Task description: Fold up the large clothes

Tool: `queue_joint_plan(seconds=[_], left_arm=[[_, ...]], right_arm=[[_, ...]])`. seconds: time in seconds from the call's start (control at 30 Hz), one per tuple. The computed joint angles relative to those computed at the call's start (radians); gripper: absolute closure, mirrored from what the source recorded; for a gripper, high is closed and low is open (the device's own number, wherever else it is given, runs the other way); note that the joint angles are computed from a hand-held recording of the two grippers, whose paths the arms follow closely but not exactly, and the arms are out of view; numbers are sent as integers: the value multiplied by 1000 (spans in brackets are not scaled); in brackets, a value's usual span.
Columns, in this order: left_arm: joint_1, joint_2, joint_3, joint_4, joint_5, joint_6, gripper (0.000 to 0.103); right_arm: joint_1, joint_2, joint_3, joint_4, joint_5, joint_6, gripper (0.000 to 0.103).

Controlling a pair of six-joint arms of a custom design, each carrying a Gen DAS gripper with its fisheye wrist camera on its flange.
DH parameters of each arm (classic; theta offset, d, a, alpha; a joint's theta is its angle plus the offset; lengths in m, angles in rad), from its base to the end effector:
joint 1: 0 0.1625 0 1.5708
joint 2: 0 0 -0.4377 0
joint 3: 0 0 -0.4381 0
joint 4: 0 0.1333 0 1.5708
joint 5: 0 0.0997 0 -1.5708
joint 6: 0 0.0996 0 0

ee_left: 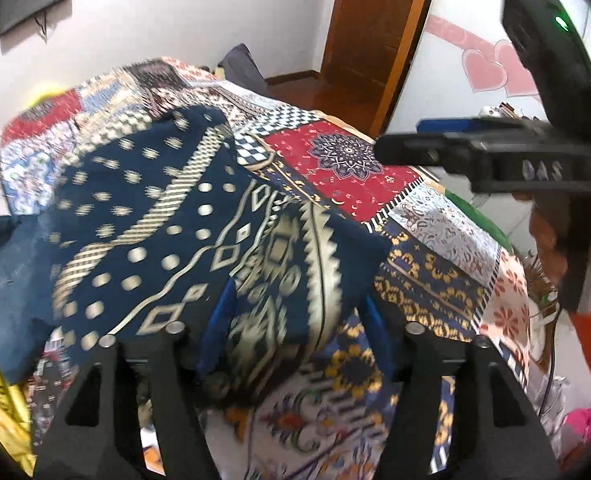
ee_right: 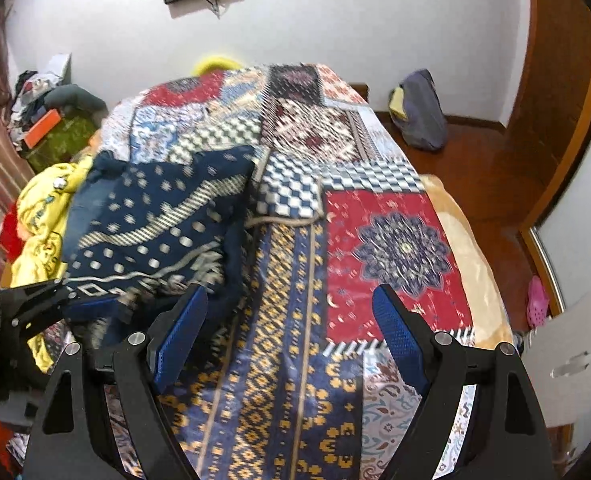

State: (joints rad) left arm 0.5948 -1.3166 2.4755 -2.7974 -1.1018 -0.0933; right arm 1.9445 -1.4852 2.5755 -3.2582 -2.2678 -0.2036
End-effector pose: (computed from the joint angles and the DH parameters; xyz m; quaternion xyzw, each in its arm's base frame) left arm -0.2239 -0.3668 0.1028 0.4081 0.8823 -0.1466 0.1830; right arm 0.1979 -0.3148 0.2030 0.1594 -0.8897 0.3032 0.3017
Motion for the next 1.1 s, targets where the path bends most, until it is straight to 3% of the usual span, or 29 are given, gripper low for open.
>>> queue_joint_plan(seconds=[0.23, 0.3, 0.43, 0.57, 0.7, 0.8, 0.97, 1.1], left_arm=[[-15, -172, 40, 52, 107, -55, 40], [-13, -199, 40, 48, 166, -50, 33], [26, -191, 32, 47, 265, -61, 29], [88, -167, 28, 95, 268, -87, 29], [112, -190, 57, 74, 240, -84, 20], [100, -220, 75, 80, 256, -67, 20], [72, -243, 68, 132, 319, -58, 20], [78, -220, 51, 90, 350, -23, 20]], right_arm=[[68, 103, -44, -26, 42, -27, 21], [81, 145, -54, -44, 50, -41, 21], [80, 240, -77, -49, 44, -60, 21], [45, 308, -84, -17, 14, -51, 21], [-5, 295, -48, -32, 15, -70, 21], [-35, 246, -23, -22, 8, -54, 21], [-38, 176, -22, 26, -2, -57, 21], [-13, 195, -50, -2, -14, -81, 21]])
